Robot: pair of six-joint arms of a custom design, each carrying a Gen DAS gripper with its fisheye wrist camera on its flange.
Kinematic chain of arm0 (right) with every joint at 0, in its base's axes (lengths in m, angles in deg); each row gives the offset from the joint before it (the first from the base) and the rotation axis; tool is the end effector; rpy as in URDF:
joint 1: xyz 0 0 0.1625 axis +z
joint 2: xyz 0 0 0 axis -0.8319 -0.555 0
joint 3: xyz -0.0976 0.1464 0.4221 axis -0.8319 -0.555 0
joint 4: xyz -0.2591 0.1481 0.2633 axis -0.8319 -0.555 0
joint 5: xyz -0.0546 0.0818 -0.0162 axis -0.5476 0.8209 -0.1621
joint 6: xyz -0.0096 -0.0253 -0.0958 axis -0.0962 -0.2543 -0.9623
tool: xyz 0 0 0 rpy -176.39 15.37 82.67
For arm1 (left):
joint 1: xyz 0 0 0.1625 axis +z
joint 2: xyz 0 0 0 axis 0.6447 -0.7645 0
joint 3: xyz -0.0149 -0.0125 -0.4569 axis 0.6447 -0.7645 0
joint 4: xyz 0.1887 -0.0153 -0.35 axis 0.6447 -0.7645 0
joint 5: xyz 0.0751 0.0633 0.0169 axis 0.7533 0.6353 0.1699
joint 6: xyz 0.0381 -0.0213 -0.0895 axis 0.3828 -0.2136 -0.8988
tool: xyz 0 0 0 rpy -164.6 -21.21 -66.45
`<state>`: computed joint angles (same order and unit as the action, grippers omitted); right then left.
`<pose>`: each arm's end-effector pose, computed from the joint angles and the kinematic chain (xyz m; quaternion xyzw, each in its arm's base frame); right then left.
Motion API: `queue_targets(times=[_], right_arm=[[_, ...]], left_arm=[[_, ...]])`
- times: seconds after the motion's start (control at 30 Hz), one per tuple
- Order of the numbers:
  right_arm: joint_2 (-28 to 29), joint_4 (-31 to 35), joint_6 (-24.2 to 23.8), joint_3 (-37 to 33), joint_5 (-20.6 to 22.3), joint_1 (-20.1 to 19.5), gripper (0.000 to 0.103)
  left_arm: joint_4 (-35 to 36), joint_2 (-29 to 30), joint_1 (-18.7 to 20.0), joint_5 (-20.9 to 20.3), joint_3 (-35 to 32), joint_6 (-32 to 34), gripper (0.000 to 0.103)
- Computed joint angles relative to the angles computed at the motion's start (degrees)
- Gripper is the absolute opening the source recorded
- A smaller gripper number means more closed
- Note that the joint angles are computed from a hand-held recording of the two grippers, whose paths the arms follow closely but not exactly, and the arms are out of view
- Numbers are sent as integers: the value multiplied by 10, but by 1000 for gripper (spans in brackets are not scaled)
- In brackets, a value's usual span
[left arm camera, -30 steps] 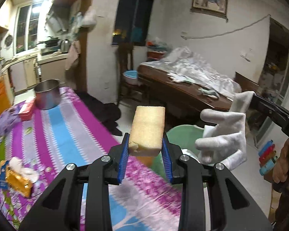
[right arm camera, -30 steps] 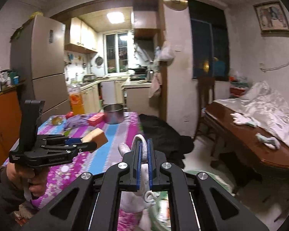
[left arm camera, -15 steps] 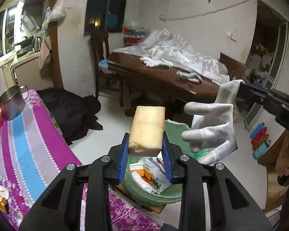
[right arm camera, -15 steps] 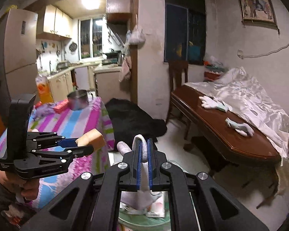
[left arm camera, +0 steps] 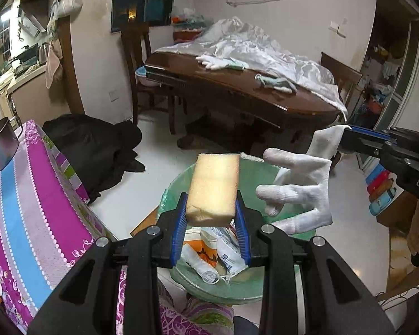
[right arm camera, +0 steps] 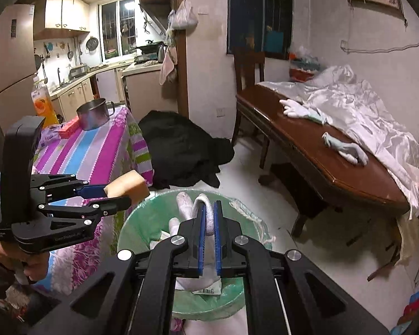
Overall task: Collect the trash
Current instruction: 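Carry the sponge and glove in both tools over the green bin, then open both tools to drop the sponge and glove into the bin, then move both open tools back over the table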
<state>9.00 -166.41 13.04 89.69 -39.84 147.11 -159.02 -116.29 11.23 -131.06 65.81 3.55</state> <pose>0.0964 -0.5862 0.2866 0.1633 -0.8407 0.3889 0.3396 -0.3064 -0.6637 0.0044 0.4025 0.8750 -0.2067 0.1725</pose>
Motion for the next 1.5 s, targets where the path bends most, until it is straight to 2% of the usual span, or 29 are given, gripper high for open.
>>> queue_targets(times=[0.47, 0.5, 0.53, 0.57, 0.6, 0.63, 0.73, 1.1, 1.23, 1.3, 1.37, 1.43, 1.5], right_arm=[[9, 3, 13, 1, 4, -6, 7], [8, 4, 15, 0, 4, -7, 9], [9, 1, 15, 0, 4, -8, 15], [10, -7, 15, 1, 6, -9, 25], [9, -11, 15, 1, 8, -10, 30], [10, -14, 15, 1, 7, -10, 35], [10, -22, 14, 3, 8, -10, 39], [8, -29, 15, 8, 15, -10, 40], [9, -36, 14, 10, 15, -9, 43], [12, -58, 11, 18, 19, -5, 47], [14, -99, 6, 36, 37, -2, 64], [18, -148, 0, 59, 62, 1, 79], [22, -182, -6, 82, 89, 2, 84]], left_arm=[[15, 15, 0, 15, -20, -1, 31], [17, 16, -1, 17, -21, -1, 35], [17, 17, -1, 19, -21, -1, 47], [10, 19, -2, 25, -21, 1, 52], [2, 20, -4, 29, -19, 5, 56], [2, 20, -4, 32, -19, 6, 58], [1, 20, -4, 32, -20, 3, 64], [0, 16, -3, 29, -15, 1, 64], [-4, 13, -3, 29, -10, -1, 64], [-7, 9, -3, 29, -4, -3, 64], [-13, 2, -3, 30, 7, -2, 64], [-32, -9, -2, 28, 26, 5, 71], [-58, -27, 2, 27, 55, 16, 74]])
